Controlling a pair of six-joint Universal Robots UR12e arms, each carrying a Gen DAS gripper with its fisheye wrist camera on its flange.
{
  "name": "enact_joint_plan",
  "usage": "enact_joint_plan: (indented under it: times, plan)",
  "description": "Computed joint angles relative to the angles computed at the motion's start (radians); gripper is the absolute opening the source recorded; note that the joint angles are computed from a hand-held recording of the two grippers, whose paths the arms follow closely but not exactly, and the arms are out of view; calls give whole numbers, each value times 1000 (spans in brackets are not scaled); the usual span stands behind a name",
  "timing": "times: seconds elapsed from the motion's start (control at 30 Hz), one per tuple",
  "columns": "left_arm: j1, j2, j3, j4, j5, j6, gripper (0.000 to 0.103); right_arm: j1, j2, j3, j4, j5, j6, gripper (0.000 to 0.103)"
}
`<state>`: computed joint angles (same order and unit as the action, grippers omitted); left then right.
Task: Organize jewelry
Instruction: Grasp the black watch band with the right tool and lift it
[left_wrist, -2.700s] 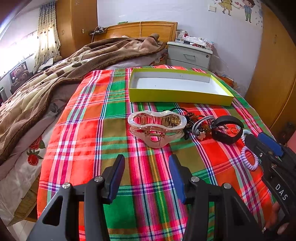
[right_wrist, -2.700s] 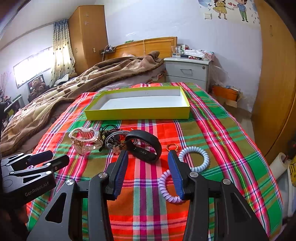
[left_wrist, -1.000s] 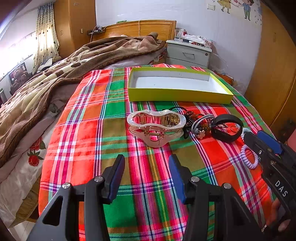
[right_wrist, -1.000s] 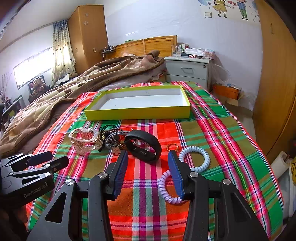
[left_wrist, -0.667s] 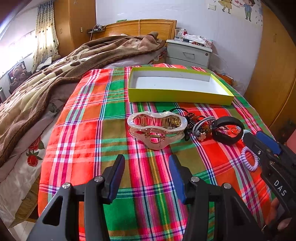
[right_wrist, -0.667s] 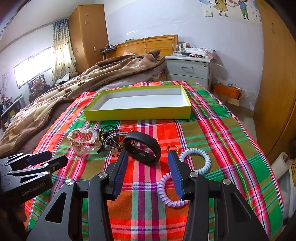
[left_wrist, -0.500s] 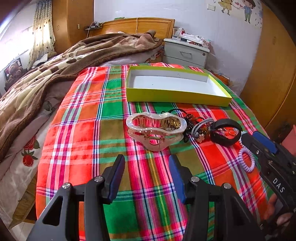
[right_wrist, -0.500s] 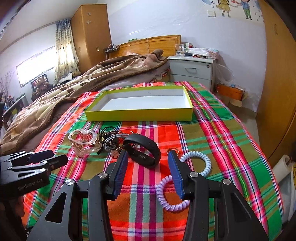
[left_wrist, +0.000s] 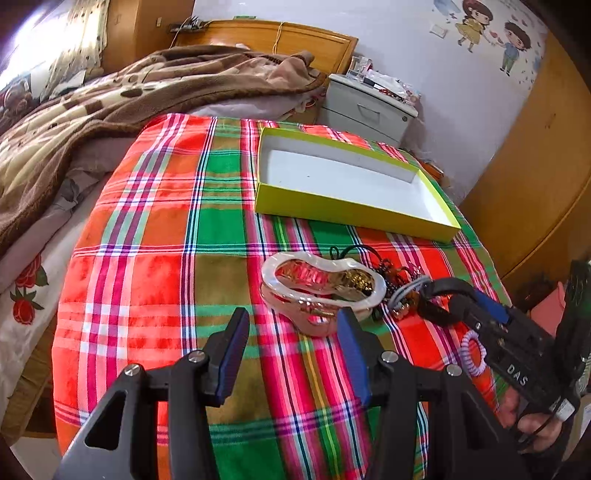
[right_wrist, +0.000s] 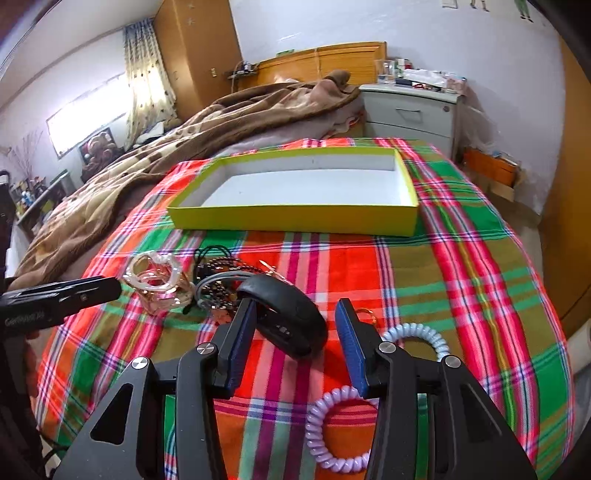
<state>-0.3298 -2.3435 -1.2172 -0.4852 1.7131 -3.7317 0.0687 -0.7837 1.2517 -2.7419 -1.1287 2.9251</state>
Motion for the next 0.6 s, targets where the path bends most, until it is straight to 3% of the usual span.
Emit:
enact_joint_plan:
  times: [0.13,0.3,0.47,0.6]
  plan:
    - [10,-7,13,-18,-29,-15,51,-2,4,-9,12,-11,3,18]
    - [12,-12,26,-18,-33,-16,51,-11,1,-4,2,11,28,13]
    - [17,-18,38,-10,-72,-44,51,-18,-8,15,-67,20,78,13]
    - [11,-39,86,-87,-59,-59,51,-21,-16,32,-132,16,120,13]
